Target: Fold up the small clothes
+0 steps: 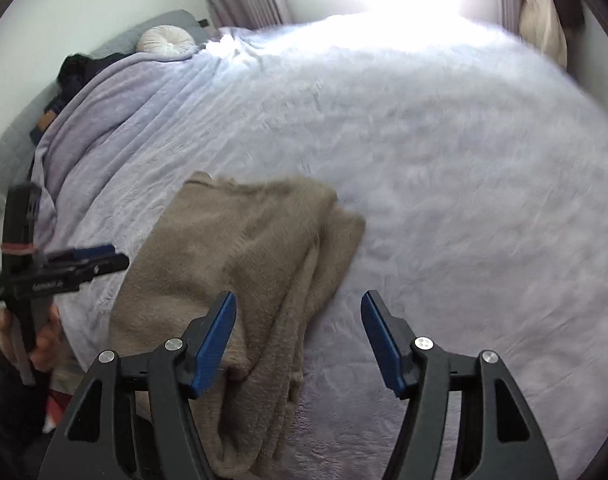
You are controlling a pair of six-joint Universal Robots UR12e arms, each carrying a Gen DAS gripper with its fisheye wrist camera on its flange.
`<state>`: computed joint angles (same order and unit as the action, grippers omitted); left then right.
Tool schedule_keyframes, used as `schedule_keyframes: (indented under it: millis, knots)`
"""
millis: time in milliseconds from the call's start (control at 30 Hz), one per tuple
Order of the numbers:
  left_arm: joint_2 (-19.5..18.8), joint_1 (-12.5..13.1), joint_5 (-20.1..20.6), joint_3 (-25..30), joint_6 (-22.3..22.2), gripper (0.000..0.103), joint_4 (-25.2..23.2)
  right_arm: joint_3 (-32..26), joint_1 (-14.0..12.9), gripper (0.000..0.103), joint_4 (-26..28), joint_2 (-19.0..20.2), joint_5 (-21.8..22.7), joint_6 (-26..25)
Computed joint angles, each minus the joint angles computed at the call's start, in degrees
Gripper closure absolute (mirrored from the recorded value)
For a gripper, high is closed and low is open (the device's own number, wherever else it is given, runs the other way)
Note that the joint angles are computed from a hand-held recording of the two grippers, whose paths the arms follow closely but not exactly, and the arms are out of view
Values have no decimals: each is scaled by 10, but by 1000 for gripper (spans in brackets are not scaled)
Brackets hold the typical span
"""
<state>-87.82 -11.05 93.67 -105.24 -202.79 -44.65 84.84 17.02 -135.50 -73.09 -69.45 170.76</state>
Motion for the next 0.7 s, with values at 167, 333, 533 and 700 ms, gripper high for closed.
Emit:
schedule_keyframes:
  millis: [167, 333, 533, 700]
  knots:
    - [-23, -13, -3, 17, 63, 22, 24, -3, 23, 24, -3, -2, 35, -108]
    - [-65, -28, 56, 40, 79, 18, -25, -20, 42, 26, 47, 27, -5, -147]
    - [-64, 2, -25, 24, 32, 0, -9, -8, 19, 26, 48, 34, 40, -152]
    - [-59, 2, -2, 39, 41, 0, 21, -27, 23, 24, 37, 31, 32, -172]
